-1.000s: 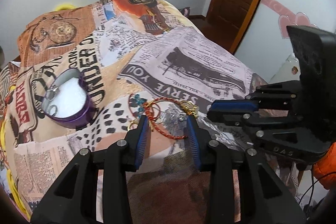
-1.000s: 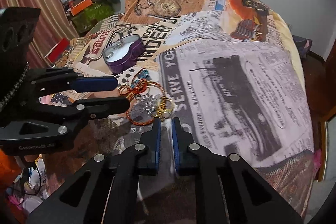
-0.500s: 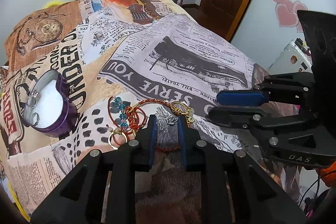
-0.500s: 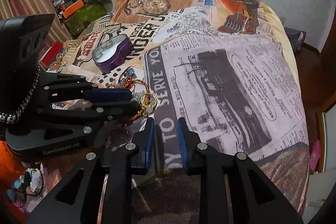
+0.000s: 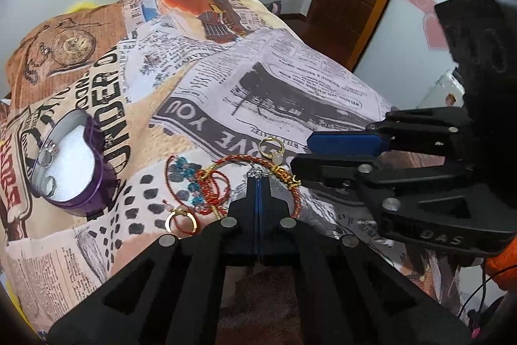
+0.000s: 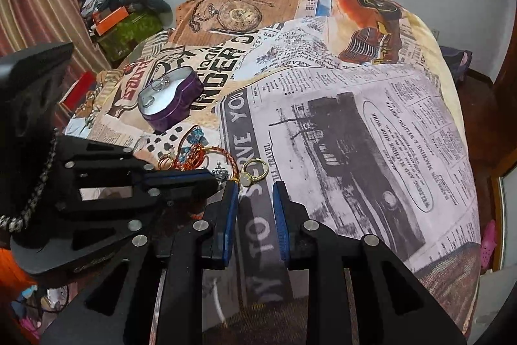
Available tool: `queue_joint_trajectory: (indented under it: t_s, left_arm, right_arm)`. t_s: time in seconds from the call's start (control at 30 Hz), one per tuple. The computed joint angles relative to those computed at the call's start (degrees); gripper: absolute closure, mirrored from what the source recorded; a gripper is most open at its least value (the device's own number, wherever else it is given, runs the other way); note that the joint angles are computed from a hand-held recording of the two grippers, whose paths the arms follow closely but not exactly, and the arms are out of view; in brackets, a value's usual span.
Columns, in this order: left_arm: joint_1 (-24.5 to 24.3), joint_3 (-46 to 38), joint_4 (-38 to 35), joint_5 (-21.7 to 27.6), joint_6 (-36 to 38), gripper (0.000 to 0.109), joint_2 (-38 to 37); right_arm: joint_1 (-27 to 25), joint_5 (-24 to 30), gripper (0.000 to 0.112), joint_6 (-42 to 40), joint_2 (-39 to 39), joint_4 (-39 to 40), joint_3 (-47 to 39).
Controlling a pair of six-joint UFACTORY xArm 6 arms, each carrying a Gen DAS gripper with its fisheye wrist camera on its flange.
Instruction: Organize jewelry
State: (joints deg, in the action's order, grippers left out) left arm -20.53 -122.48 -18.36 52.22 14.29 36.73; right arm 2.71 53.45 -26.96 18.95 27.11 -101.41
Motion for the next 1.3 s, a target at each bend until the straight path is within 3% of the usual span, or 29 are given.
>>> queue_joint_trajectory:
  t_s: [0.13, 0.3, 0.4, 0.53, 0.77, 0.87, 0.9, 0.97, 1.1, 1.17, 1.3]
  left_arm:
    - [0.44, 2.90, -0.40, -2.42, -0.36, 0.109, -1.93]
    - [0.81, 0.30, -0.32, 1.24, 0.06, 0.109, -0.58]
    - [0.80, 1.78, -0.48, 0.66, 0.63, 0.104, -1.48]
    - [0.98, 1.52, -0.67, 1.13, 0.33, 0.097, -1.33]
    - [1.11, -0.88, -0.15, 2.86, -0.09, 0.096, 0.06]
    - [1.00, -0.82, 0.09, 2.82, -0.04, 0.087, 0.04]
    - [0.95, -0.80, 0.24, 2.75, -0.09, 0.085, 0.04]
    - [0.91, -0.92, 0.39, 2.84, -0.17, 0.085, 0.10]
    - [0.79, -2.89, 1.19, 3.84, -0.57, 0.085, 1.22]
    - [0.67, -4.76, 1.98, 4.70, -1.01, 0.085, 2.30]
    - [0.63, -10.83, 3.04, 7.44, -2.44, 0.085, 5.91]
  right_arm:
    - [0.37, -0.03, 0.092, 1.26, 2.06, -2.27, -2.83]
    - [1.10, 2.04, 0.092, 1.39, 5.18, -7.38, -7.26]
    - [1.07, 3.34, 0.091, 0.84, 6.33, -7.92, -9.27]
    - [1.04, 5.53, 0.075, 1.65, 9.32, -8.62, -13.77]
    - [0.47, 5.57, 0.075, 2.27, 13.39, -8.14, -18.44]
    - [-0.51, 7.08, 0.075, 2.95, 15.54, -5.88, -21.13]
    - [-0.64, 7.30, 0.075, 3.15, 15.82, -5.35, -21.47]
    - [-0.74, 6.53, 0.090, 2.93, 15.21, -5.13, -20.42]
    - [-0.78, 4.42, 0.093, 1.51, 12.75, -4.11, -16.42]
    - [-0.87, 3.38, 0.103, 0.63, 11.21, -3.53, -14.21]
    - [-1.46, 3.39, 0.103, -0.07, 10.34, -1.70, -13.14]
